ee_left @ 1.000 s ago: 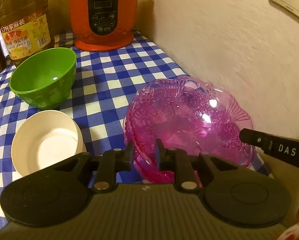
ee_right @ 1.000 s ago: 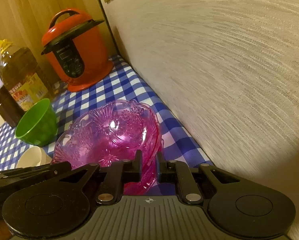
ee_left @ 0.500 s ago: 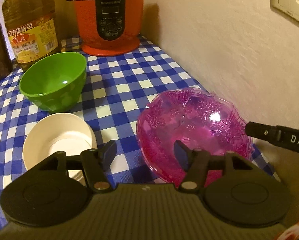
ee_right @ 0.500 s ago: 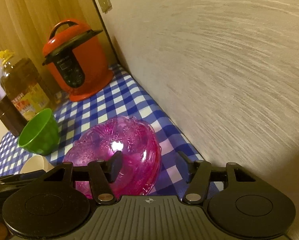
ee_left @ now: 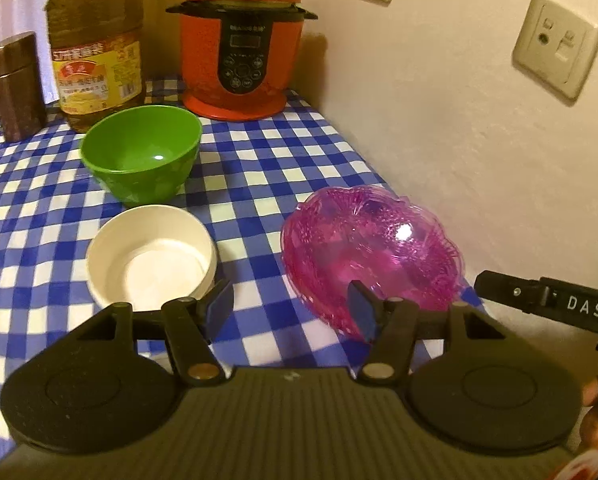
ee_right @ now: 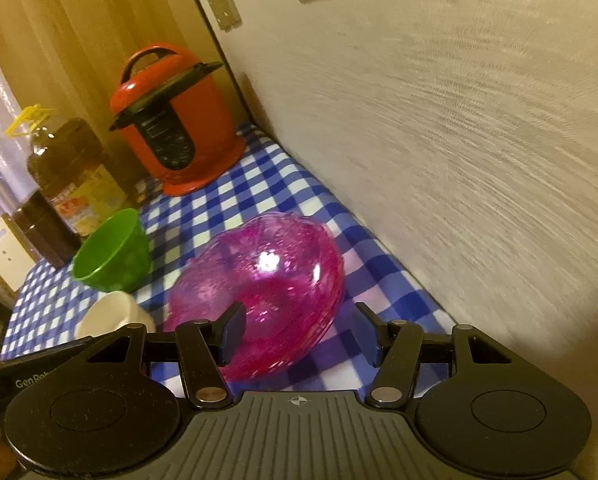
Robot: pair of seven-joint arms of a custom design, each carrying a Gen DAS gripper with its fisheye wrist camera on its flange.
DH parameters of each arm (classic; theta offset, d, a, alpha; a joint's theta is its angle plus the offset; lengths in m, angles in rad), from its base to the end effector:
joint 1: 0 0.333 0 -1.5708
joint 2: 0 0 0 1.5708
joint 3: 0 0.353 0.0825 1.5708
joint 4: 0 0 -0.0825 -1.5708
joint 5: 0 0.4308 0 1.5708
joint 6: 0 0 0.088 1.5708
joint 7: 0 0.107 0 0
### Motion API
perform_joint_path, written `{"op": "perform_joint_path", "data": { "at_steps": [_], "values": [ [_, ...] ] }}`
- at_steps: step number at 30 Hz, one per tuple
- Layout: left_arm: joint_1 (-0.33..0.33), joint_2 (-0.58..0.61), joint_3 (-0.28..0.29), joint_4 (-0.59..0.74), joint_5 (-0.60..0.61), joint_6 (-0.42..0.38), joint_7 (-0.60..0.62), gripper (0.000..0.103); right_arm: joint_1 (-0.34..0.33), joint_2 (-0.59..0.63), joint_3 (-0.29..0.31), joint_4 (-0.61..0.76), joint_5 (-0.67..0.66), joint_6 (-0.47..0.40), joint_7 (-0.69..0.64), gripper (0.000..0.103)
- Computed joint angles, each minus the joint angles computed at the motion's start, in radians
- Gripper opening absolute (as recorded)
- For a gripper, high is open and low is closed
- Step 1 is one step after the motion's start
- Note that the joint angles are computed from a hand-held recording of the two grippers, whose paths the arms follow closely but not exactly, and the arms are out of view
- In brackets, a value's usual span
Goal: Organize plates and bowls
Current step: 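Withdraw both open tools from the plate stack back over the table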
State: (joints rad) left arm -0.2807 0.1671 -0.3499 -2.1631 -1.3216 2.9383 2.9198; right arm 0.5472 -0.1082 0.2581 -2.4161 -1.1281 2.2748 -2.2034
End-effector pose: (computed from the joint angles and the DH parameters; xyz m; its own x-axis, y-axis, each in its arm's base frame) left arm 0.5310 -0.3047 0.3602 -0.6987 -0.6941 0.1734 -0.5823 0.4110 -0.7014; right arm 0.3709 0.3540 0.3637 -0.6415 -0.6802 -0.3546 -0.3396 0.6663 -0.6638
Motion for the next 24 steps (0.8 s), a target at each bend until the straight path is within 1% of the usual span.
{"op": "perform_joint_path", "data": {
  "at_steps": [3, 9, 15, 24],
  "values": [
    [0.014, -0.060, 0.010, -0.049, -0.069, -0.023, 0.045, 0.060, 0.019, -0.004, 0.019, 0.021, 0.015, -0.028, 0.000, 0.058],
    [0.004, -0.177, 0.071, -0.148, -0.137, -0.056, 0.090, 0.060, 0.060, 0.006, 0.046, 0.069, 0.013, -0.068, 0.006, 0.058],
    [0.004, -0.282, 0.128, -0.244, -0.140, -0.084, 0.066, 0.060, 0.103, 0.037, 0.060, 0.124, 0.012, -0.098, 0.007, 0.058],
    [0.008, -0.395, 0.183, -0.351, -0.085, -0.084, 0.019, 0.060, 0.162, 0.106, 0.055, 0.206, -0.003, -0.100, -0.005, 0.058]
  ]
}}
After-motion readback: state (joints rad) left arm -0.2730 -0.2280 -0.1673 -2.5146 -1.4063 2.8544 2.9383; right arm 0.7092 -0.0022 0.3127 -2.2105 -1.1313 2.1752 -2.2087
